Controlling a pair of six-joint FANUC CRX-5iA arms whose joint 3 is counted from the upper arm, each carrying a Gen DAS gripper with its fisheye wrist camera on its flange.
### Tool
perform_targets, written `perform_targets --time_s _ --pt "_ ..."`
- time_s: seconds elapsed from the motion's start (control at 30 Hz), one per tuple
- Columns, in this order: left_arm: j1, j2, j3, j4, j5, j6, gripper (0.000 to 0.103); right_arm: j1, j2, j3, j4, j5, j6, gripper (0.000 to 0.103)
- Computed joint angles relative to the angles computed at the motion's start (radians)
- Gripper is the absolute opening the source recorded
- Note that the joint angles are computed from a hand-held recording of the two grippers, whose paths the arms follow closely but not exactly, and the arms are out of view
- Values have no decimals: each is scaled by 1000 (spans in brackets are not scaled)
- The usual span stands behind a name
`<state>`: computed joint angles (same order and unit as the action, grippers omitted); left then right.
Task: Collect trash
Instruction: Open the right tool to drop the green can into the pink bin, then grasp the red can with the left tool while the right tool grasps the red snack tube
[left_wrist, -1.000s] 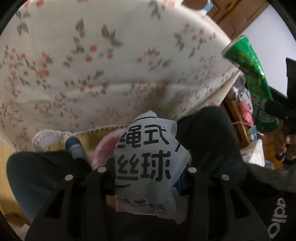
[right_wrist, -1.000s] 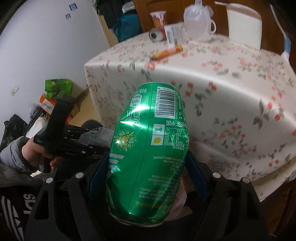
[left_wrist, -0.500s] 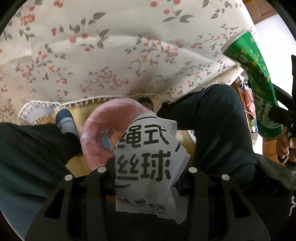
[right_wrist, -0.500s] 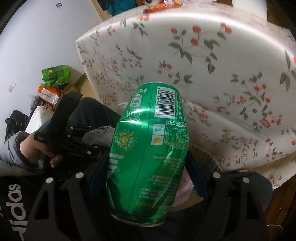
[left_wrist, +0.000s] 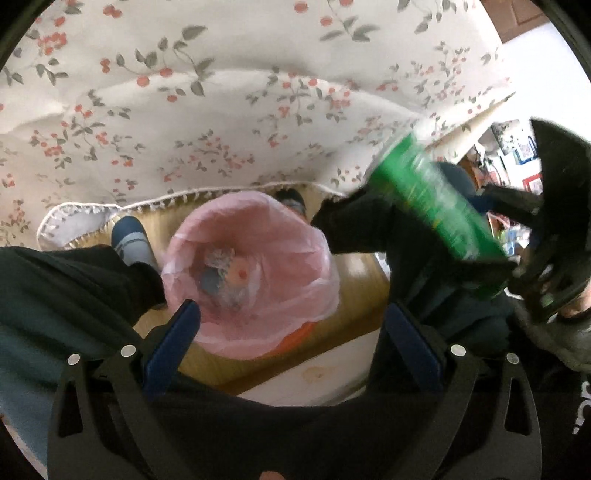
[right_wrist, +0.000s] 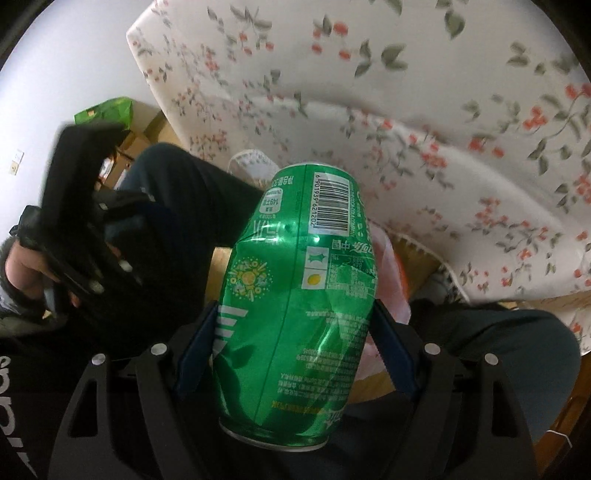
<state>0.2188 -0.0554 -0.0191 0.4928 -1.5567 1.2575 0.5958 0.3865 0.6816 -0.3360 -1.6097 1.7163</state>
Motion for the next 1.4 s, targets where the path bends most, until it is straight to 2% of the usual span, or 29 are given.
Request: perform_targets --time_s 0.5,0.53,0.57,0.6,0.77,1.0,1.4 --pt "35 -15 27 13 9 6 97 17 96 7 3 -65 -25 80" --pt "35 -16 27 15 9 6 97 19 106 14 7 -74 -31 83" --pt "36 -15 27 17 9 3 97 21 113 17 12 -77 -32 95" --pt "37 -14 29 17 10 2 97 21 114 16 13 -73 -31 100" --pt "36 -11 56 19 20 6 97 25 101 7 44 -42 -38 98" --pt "49 5 174 -1 43 10 97 23 43 32 58 36 -30 98" --pt "67 123 477 -14 61 67 97 12 10 197 61 108 -19 98"
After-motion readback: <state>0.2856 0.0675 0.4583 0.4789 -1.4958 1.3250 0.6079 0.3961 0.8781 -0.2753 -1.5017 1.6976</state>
